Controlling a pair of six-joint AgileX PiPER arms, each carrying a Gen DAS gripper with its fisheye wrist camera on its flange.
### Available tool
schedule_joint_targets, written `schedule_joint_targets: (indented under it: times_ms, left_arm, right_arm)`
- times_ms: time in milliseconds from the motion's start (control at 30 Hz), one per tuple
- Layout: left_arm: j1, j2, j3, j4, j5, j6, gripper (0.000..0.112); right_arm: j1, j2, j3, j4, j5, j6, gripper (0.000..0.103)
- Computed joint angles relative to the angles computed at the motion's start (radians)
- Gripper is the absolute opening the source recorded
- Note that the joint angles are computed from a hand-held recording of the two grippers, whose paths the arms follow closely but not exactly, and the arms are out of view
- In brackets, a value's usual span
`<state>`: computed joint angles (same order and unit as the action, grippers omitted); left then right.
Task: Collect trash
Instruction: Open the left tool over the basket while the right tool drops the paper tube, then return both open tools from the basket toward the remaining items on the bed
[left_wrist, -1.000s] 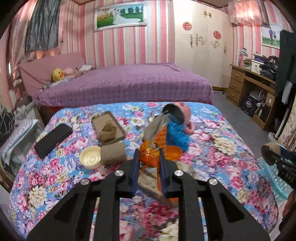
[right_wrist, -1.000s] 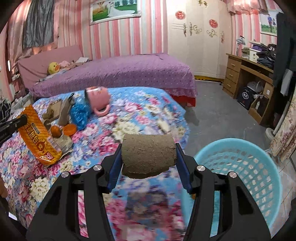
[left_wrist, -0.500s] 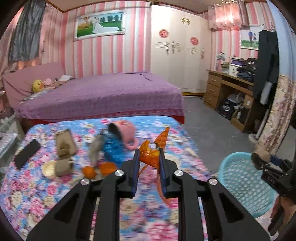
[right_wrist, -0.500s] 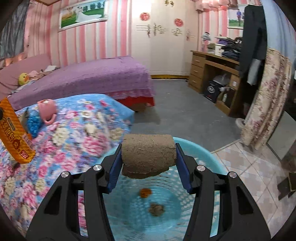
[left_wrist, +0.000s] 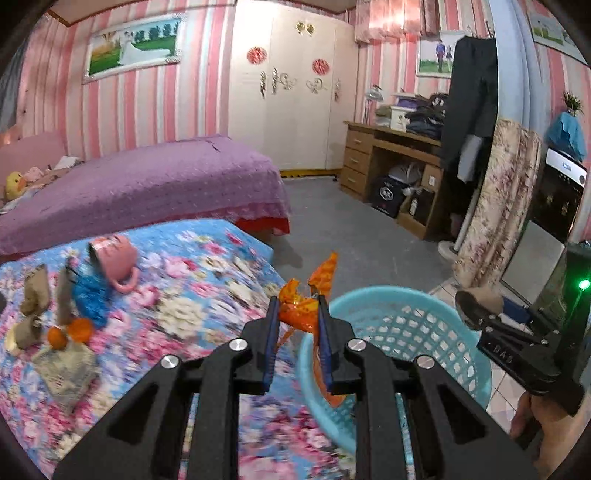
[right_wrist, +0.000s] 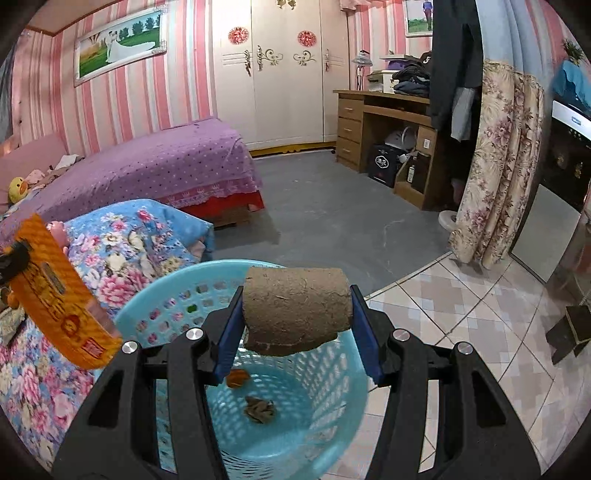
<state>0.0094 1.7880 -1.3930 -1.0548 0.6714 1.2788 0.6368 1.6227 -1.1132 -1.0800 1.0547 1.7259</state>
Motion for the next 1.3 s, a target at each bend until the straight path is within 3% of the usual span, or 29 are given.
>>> schedule_joint_targets:
  times_ms: [200,300,367,400,433,500,633,1100,1233,1300]
  left_arm:
    - [-0.103,0.061,0.021,0.092,-0.146,-0.061,0.021]
    - [-0.121,0.096,0.011,0.138,-0.142,-0.092,0.023]
    - [-0.127,0.105,0.015,0.165,-0.145,-0.116,0.038]
    - [-0.126,0.105,0.019,0.170,-0.145,-0.124,0.059]
    - [-0.126,0.100,0.029,0.164,-0.153,-0.124,0.070]
    - [-0.122,0.095,0.036,0.152,-0.149,-0.102,0.072]
    - [-0.114,0.085,0.030,0.190,-0.133,-0.128,0.089]
    - [0.019,0.073,0.025,0.228,-0.104,-0.165,0.096]
    - [0.051,0.079,0.014,0.244,-0.087,-0.179,0.096]
    - [0.079,0.082,0.001,0.231,-0.064,-0.170,0.096]
  right_arm:
    - [-0.025,-0.042,0.077,-0.002,-0.035,0.003,0.054]
    - [-0.039,-0.050,0.101,-0.006,-0.063,0.010,0.054]
    - [-0.041,-0.051,0.105,-0.005,-0.069,0.005,0.054]
    - [-0.042,-0.049,0.105,-0.006,-0.072,0.004,0.054]
    - [-0.043,-0.050,0.107,-0.008,-0.078,0.005,0.054]
    - [-0.046,-0.046,0.108,-0.010,-0.089,0.002,0.054]
    - [-0.052,-0.039,0.110,-0.014,-0.115,-0.004,0.054]
    - [-0.062,0.063,0.018,-0.028,-0.208,-0.048,0.055]
    - [-0.035,0.101,-0.022,-0.045,-0.161,-0.046,0.082]
    - [-0.024,0.110,-0.034,-0.056,-0.135,-0.033,0.088]
